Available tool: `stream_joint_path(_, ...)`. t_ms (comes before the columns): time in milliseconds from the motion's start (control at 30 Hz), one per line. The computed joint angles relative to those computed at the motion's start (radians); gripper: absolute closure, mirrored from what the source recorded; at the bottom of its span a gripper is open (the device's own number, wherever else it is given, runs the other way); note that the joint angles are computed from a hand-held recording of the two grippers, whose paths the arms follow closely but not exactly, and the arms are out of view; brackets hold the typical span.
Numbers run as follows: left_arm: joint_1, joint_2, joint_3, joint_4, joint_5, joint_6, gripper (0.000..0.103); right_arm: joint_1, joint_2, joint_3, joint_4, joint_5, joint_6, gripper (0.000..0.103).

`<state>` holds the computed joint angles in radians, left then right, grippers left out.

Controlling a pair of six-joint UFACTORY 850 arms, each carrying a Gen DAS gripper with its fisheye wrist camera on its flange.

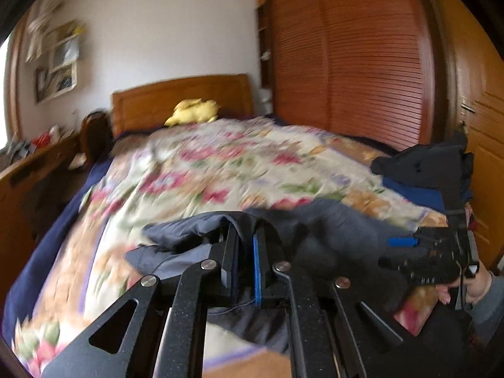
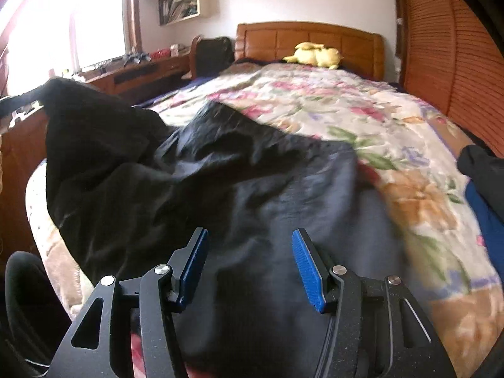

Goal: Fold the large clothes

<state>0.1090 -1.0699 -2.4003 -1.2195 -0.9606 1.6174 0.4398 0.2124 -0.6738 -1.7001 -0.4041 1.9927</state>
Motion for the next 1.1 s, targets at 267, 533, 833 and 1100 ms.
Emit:
stream_joint_path(267, -0.142, 0.101, 0.079, 0.003, -0.018, 0.086, 0.096, -0.030, 0.239, 0.154, 0.084, -0.085, -0.053, 0.046)
stream_joint_path(533, -0.243, 0.253, 0.329, 0.062, -0.110, 0.202, 0.096, -0.027, 0.364, 0.238, 0.184, -0.156, -0.115, 0.046)
stream_joint_path(833, -0.220, 0.200, 0.243, 0.163, -0.146, 0.046, 0.072, -0.005, 0.318, 0.195, 0.217, -0.184, -0.150, 0.046)
stream_joint_path(1100, -0.152, 0.155, 0.186, 0.116, -0.073, 0.049, 0.068, -0.002, 0.290, 0.153, 0.114, -0.231, -0.069, 0.046)
